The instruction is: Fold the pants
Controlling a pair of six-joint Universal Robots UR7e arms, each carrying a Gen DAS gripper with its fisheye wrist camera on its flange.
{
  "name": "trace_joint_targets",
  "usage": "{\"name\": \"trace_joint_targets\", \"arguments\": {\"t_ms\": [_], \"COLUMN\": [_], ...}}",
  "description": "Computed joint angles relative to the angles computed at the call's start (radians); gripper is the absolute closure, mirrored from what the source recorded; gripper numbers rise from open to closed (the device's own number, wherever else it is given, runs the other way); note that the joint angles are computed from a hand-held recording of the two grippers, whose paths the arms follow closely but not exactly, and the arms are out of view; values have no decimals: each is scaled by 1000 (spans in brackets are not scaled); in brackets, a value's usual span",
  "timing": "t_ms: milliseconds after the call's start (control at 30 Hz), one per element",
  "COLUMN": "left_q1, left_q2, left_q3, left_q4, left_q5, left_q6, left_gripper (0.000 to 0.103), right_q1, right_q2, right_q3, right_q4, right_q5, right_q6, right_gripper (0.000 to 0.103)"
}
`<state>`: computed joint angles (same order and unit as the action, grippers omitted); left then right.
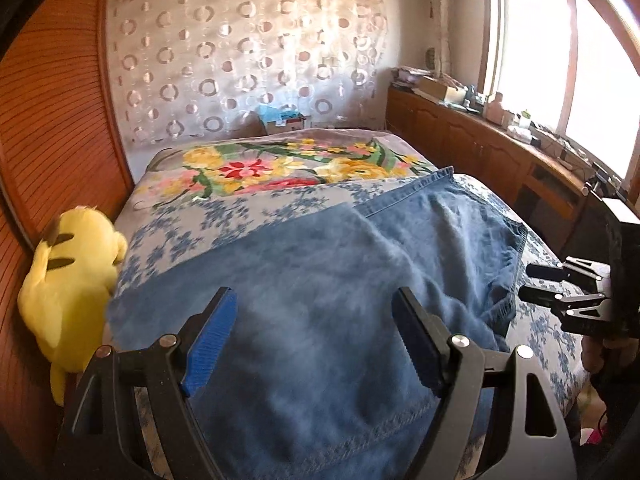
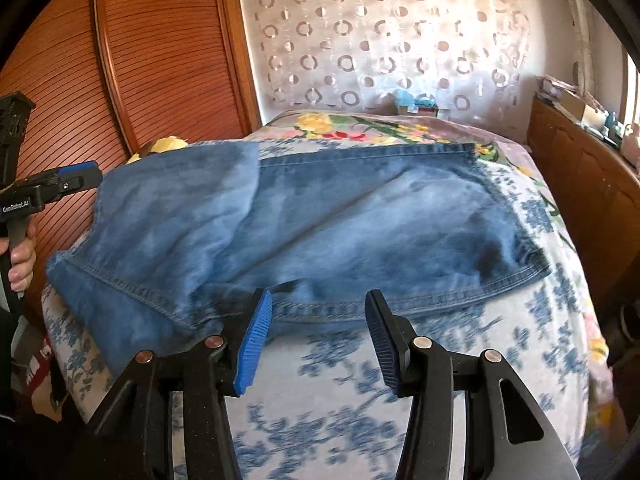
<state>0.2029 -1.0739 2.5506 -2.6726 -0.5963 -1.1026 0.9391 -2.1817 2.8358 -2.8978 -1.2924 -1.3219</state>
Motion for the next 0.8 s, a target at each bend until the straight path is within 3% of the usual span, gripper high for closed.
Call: {"name": "trace_joint_targets", "arguments": {"t_ms": [267,400,533,800], "left_q1": [149,207,249,268], "left_q2": [168,238,297,338], "left_q3": [-130,-173,-199,-199], "left_q4": [-279,-384,-438,-482], "left_q5": [-7,-29,-61,-84], "left_q6": [335,445,489,509], "left_gripper": [23,23,23,23], "right_q1": [27,28,30,12], "right_q2": [121,175,211,271], "right_q3": [-67,-83,-108,-157], "right_q4": [-109,-181,-216,-277], "right_q5": [-31,-63,-91,-132], "right_q6": [58,88,133,221], "right_gripper": [45,45,45,45]}}
